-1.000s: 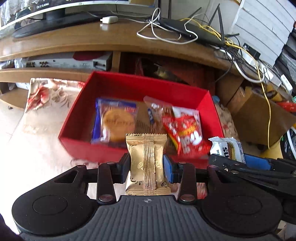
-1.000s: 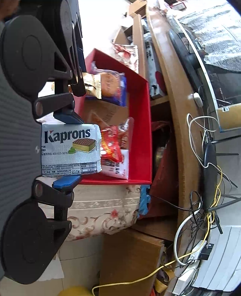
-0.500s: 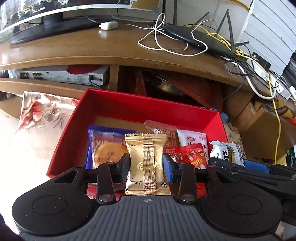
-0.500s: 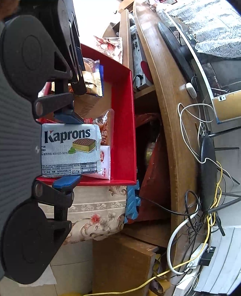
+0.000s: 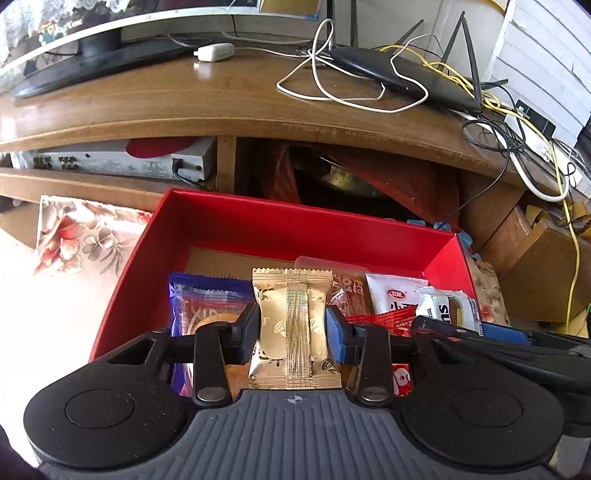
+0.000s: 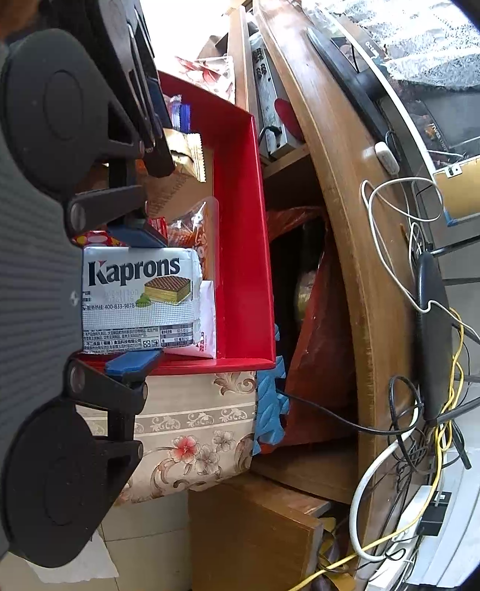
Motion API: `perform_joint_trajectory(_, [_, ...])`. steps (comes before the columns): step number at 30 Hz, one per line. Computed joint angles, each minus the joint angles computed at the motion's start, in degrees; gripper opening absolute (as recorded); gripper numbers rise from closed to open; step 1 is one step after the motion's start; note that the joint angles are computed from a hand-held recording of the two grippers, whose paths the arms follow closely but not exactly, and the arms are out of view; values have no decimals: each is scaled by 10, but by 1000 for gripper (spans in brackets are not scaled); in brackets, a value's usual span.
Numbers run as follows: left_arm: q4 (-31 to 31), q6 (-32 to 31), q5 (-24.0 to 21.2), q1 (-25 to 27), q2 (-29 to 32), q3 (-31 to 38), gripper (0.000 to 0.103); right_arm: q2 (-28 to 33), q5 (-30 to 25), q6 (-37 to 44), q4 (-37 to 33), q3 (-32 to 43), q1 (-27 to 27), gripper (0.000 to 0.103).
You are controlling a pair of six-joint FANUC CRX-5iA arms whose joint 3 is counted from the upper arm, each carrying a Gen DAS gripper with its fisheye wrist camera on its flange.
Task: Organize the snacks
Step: 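Carry the gold biscuit and Kaprons packet over the red box with both tools, then lower both packets into the red box and open both tools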
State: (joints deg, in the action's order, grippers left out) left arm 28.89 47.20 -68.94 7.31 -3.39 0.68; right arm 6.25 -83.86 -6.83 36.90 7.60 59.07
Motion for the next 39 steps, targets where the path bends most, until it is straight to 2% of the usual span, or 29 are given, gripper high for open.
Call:
perform_joint_trajectory(12, [1, -6, 1, -2, 2, 0, 46, 3, 0, -4, -7, 1, -5, 56])
perform_joint_trajectory(19, [19, 6, -17, 8, 8, 7, 56, -5, 13, -19, -5, -9, -5, 56])
perform_joint_trajectory(39, [49, 3, -24, 28, 3, 1, 64, -28, 53, -63, 12, -36, 3, 56])
